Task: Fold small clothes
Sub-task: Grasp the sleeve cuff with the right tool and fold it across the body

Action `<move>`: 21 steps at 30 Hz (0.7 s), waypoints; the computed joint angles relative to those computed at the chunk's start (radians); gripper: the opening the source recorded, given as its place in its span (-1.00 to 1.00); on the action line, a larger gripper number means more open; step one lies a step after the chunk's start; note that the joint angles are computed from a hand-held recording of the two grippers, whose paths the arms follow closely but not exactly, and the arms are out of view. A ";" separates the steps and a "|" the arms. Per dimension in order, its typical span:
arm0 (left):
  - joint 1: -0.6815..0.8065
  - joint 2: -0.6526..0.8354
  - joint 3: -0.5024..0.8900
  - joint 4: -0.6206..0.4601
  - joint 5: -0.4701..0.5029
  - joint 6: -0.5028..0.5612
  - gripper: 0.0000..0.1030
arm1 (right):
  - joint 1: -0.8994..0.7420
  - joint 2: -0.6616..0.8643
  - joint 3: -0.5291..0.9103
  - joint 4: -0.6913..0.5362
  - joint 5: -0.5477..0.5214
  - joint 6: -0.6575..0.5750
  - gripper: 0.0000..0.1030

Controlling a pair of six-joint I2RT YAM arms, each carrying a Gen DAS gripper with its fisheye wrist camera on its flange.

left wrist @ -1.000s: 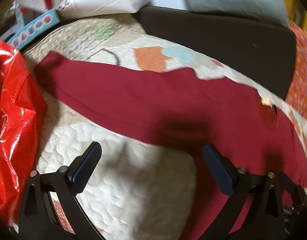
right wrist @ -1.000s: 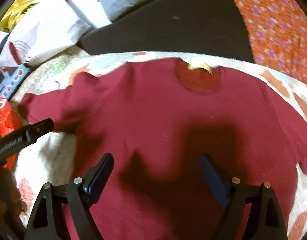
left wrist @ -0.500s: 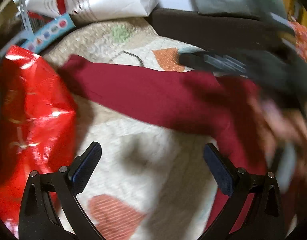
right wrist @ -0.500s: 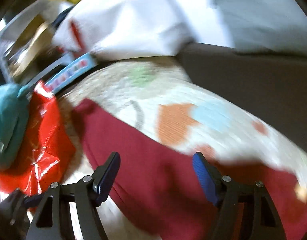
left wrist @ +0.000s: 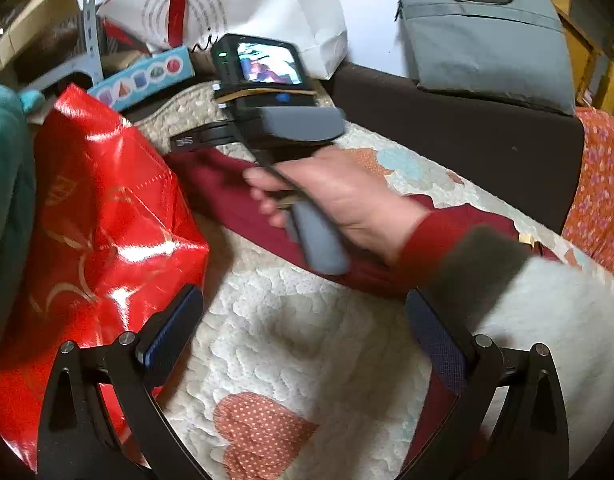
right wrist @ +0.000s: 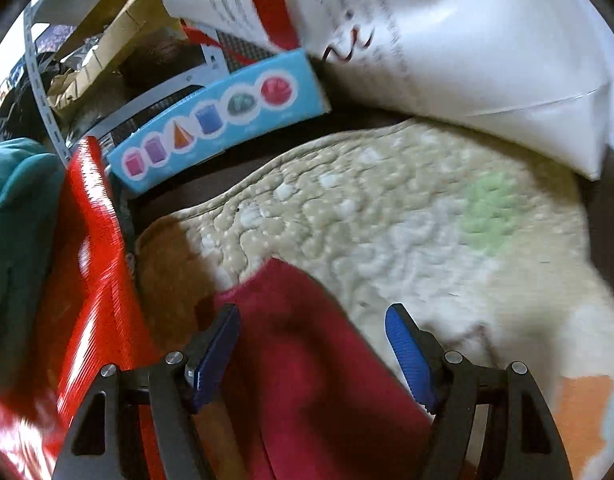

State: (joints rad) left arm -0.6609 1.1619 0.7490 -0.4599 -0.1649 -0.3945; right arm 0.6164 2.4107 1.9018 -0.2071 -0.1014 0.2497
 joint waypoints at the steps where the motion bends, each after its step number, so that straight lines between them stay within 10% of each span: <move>1: 0.000 0.004 0.001 0.004 0.006 -0.010 0.99 | 0.003 0.036 0.045 -0.012 -0.018 0.011 0.42; 7: -0.035 0.010 -0.005 0.022 -0.024 -0.032 0.99 | 0.005 0.046 0.017 0.064 -0.083 0.078 -0.90; 15: -0.052 0.012 0.001 0.034 -0.034 -0.060 0.99 | -0.107 -0.581 -0.759 0.339 -0.063 0.055 -0.92; 21: -0.064 -0.027 -0.003 0.047 -0.119 -0.122 0.99 | -0.251 -1.308 -1.218 0.164 -0.031 0.021 -0.92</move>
State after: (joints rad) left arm -0.7250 1.1345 0.7458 -0.4128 -0.2840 -0.5169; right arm 0.3654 1.1029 0.6834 -0.0430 -0.1320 0.2706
